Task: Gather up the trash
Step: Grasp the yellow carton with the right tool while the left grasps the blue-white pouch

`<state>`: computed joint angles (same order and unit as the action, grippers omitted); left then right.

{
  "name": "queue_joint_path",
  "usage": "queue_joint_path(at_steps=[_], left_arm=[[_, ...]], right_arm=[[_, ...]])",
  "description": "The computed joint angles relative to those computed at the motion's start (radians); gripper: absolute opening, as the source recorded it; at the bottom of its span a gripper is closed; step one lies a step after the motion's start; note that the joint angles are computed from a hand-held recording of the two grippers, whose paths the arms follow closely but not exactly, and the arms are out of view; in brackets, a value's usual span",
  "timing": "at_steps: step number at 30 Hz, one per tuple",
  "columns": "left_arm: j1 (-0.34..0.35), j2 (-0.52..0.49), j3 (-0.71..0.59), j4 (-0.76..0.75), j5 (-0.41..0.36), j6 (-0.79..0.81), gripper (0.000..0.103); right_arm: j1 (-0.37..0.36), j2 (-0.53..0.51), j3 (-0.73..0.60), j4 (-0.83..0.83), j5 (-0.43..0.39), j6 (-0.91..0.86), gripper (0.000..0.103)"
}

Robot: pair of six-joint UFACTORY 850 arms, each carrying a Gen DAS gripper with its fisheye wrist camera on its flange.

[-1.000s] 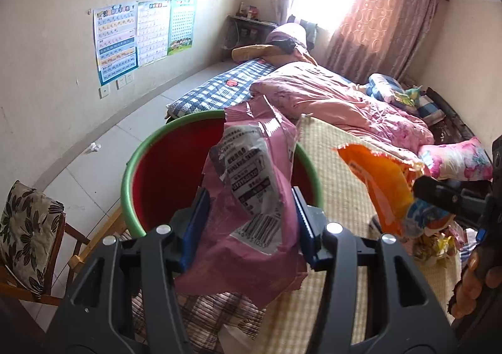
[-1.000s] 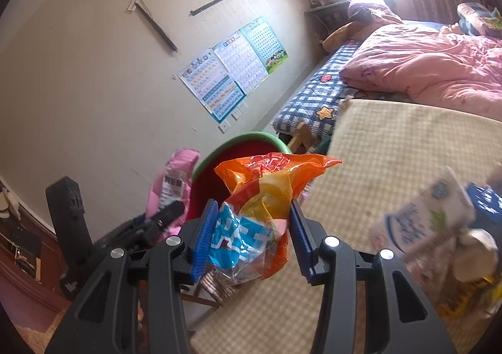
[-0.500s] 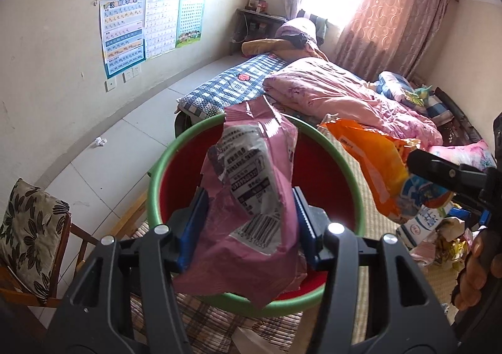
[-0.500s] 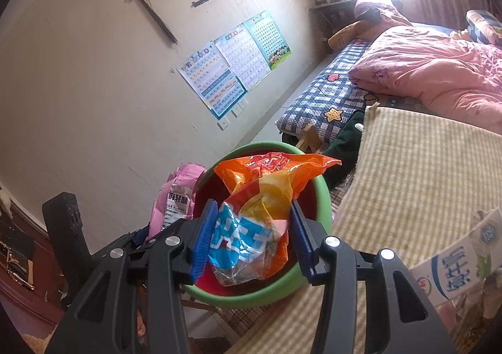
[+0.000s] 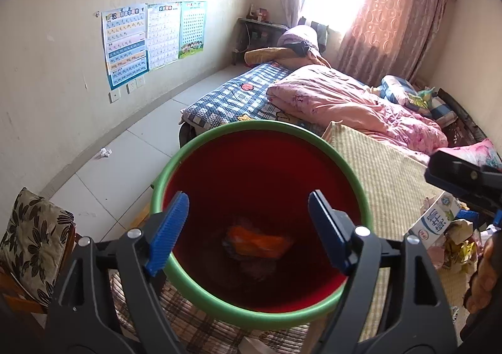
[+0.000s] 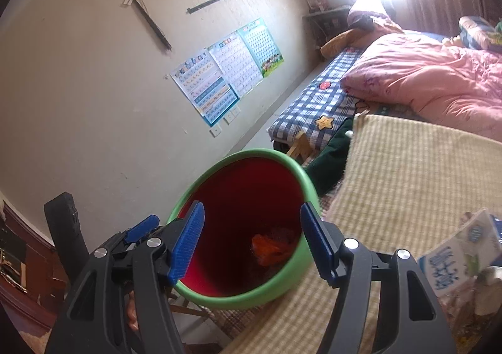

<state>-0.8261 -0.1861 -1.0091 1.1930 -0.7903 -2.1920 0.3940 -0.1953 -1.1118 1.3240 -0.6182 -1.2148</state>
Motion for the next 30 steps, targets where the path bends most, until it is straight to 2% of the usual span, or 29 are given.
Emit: queue_joint_path(at_steps=[6,12,21,30], left_arm=[[-0.041,-0.034,-0.050,-0.008,-0.032,-0.003,0.078],[-0.101,-0.100,-0.136,-0.029,-0.061,-0.002,0.079],[-0.189,-0.204,-0.259,-0.066,-0.074,-0.018,0.081],[-0.241,-0.328,-0.407,-0.084,0.046,0.069,0.084]], right_arm=[[-0.048,0.073,0.068,0.008,0.013,-0.060,0.065],[-0.126,0.150,0.142,-0.008,-0.009,-0.095,0.066],[-0.288,0.259,0.285,-0.093,-0.071,-0.114,0.067],[-0.465,0.276,0.344,-0.202,-0.069,-0.171,0.067]])
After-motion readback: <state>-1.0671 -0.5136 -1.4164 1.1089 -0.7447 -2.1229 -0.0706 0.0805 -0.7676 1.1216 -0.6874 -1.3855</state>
